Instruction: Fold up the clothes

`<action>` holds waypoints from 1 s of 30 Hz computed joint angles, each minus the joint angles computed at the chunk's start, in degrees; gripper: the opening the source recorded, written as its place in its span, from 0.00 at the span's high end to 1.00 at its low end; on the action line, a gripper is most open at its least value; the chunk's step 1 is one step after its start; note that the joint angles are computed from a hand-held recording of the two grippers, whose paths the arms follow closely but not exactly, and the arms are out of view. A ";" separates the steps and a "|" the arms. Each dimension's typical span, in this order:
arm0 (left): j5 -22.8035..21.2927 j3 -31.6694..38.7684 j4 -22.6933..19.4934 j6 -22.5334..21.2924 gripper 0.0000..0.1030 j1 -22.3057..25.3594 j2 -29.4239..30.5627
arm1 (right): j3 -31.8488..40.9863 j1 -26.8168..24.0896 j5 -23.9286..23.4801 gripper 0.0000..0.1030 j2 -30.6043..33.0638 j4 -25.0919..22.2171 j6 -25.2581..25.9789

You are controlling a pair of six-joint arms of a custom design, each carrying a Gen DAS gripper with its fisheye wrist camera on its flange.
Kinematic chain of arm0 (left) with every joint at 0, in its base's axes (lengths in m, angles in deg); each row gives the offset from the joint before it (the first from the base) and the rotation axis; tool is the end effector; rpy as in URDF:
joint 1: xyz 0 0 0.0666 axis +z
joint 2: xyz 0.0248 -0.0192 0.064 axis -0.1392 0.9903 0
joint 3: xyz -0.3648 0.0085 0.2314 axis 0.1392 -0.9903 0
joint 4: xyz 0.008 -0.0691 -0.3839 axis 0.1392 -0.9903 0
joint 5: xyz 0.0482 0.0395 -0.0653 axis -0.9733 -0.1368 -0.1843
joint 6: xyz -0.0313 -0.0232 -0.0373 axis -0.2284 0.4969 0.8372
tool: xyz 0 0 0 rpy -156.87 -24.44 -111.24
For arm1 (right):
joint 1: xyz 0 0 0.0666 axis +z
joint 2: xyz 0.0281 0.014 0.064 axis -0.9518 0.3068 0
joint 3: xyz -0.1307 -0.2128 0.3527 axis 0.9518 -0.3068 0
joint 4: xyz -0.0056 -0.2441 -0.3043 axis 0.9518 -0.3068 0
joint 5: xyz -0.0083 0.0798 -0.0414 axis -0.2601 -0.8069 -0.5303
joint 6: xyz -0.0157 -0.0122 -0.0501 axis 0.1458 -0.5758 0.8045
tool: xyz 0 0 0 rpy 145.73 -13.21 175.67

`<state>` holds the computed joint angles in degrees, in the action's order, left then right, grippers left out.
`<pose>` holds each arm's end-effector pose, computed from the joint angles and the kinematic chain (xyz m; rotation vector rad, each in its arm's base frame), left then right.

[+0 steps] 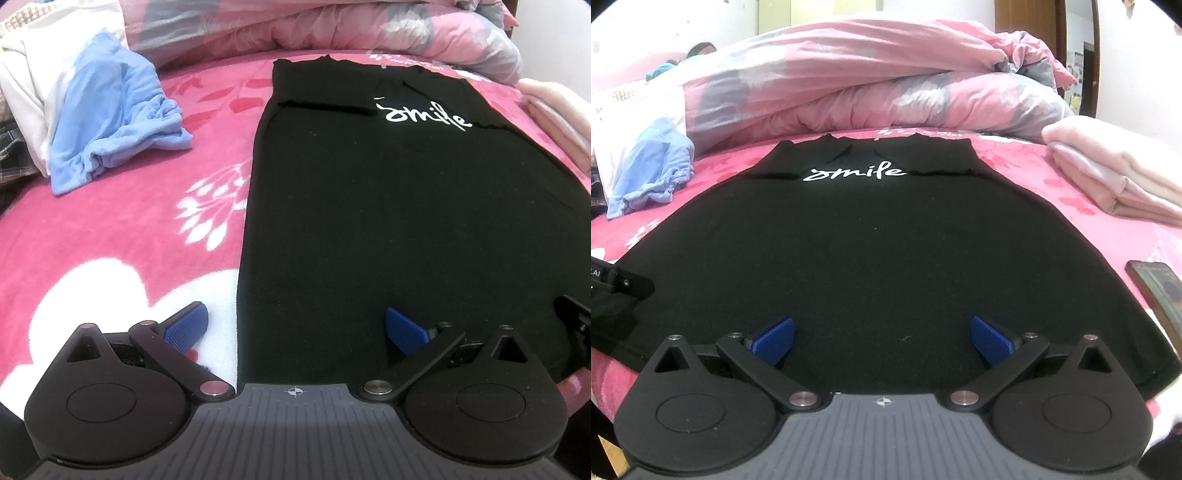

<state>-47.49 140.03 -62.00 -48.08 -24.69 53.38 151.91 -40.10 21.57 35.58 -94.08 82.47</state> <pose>0.4225 -0.1169 0.4450 -0.1977 2.4675 0.0747 0.4211 0.2605 0.4197 -0.5154 2.1467 0.2859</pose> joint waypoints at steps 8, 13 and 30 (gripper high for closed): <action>-0.33 -0.44 0.94 -0.41 0.00 -0.06 -0.18 | -0.10 0.03 0.01 0.00 -0.07 0.08 -0.01; -1.22 -0.32 0.52 -2.19 0.00 -0.04 -0.95 | -0.32 -0.13 -0.35 0.00 -0.07 0.44 0.20; -11.91 0.58 -4.73 -13.05 0.00 7.36 -9.96 | -1.53 -0.24 -1.09 0.00 -0.17 3.05 1.16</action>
